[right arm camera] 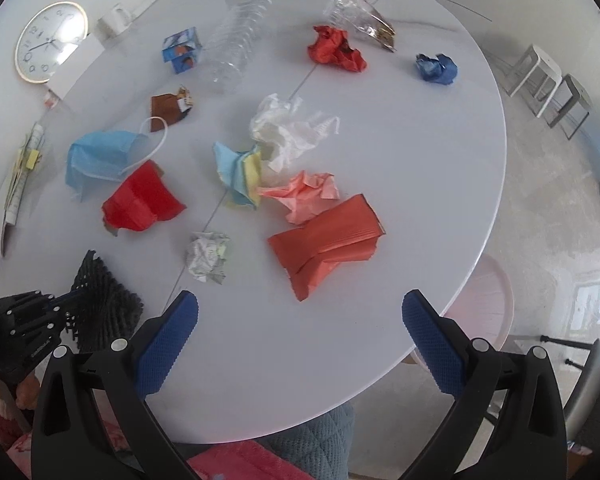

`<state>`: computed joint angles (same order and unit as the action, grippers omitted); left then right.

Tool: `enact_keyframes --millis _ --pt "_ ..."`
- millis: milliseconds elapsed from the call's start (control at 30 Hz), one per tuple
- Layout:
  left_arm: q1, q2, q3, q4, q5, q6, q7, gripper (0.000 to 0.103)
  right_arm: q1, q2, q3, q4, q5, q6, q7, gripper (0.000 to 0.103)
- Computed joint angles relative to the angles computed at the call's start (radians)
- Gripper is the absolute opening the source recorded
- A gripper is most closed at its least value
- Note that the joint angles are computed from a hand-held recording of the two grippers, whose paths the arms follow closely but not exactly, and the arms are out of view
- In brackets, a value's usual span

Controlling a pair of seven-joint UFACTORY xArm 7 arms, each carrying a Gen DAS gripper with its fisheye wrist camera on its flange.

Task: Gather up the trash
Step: 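Lower the left gripper onto the black mesh net and close it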

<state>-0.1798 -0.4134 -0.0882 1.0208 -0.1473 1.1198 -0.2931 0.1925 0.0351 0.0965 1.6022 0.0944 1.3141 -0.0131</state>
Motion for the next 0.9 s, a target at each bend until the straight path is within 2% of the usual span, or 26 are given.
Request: enact_keyframes --millis 233,367,433,467,500,533,567,600,667,900 --pt "-0.004 -0.022 0.010 -0.012 -0.003 -0.029 0.035 0.001 -0.014 0.028 -0.010 0.023 0.028 0.032 0.080 0.101" --pt "-0.009 -0.044 0.065 -0.034 -0.095 -0.017 0.095 0.001 -0.005 0.041 -0.001 0.057 0.021 0.049 0.084 0.101" --pt "-0.006 -0.040 0.081 -0.037 -0.135 -0.016 0.115 0.005 0.000 0.051 0.002 0.078 0.023 0.057 0.085 0.101" --pt "-0.005 -0.040 0.093 -0.039 -0.160 -0.013 0.132 0.023 0.002 0.056 0.003 0.088 0.025 0.062 0.086 0.101" --pt "-0.003 -0.042 0.101 -0.040 -0.182 -0.012 0.146 0.062 0.004 0.060 0.004 0.098 0.025 0.067 0.085 0.101" --pt "0.000 -0.052 0.105 -0.051 -0.204 -0.033 0.155 0.079 0.007 0.063 0.005 0.106 0.023 0.071 0.086 0.101" --pt "0.003 -0.075 0.102 -0.070 -0.219 -0.077 0.165 0.090 0.009 0.066 0.006 0.113 0.022 0.075 0.085 0.101" --pt "-0.002 -0.081 0.106 -0.070 -0.231 -0.089 0.187 0.091 0.010 0.069 0.006 0.118 0.023 0.078 0.082 0.101" --pt "-0.017 -0.060 0.122 -0.042 -0.252 -0.058 0.242 0.095 0.013 0.076 0.007 0.131 0.020 0.087 0.081 0.101" --pt "0.026 -0.009 0.053 0.001 -0.111 0.018 0.203 0.095 0.024 0.091 0.012 0.158 0.020 0.094 0.065 0.101"
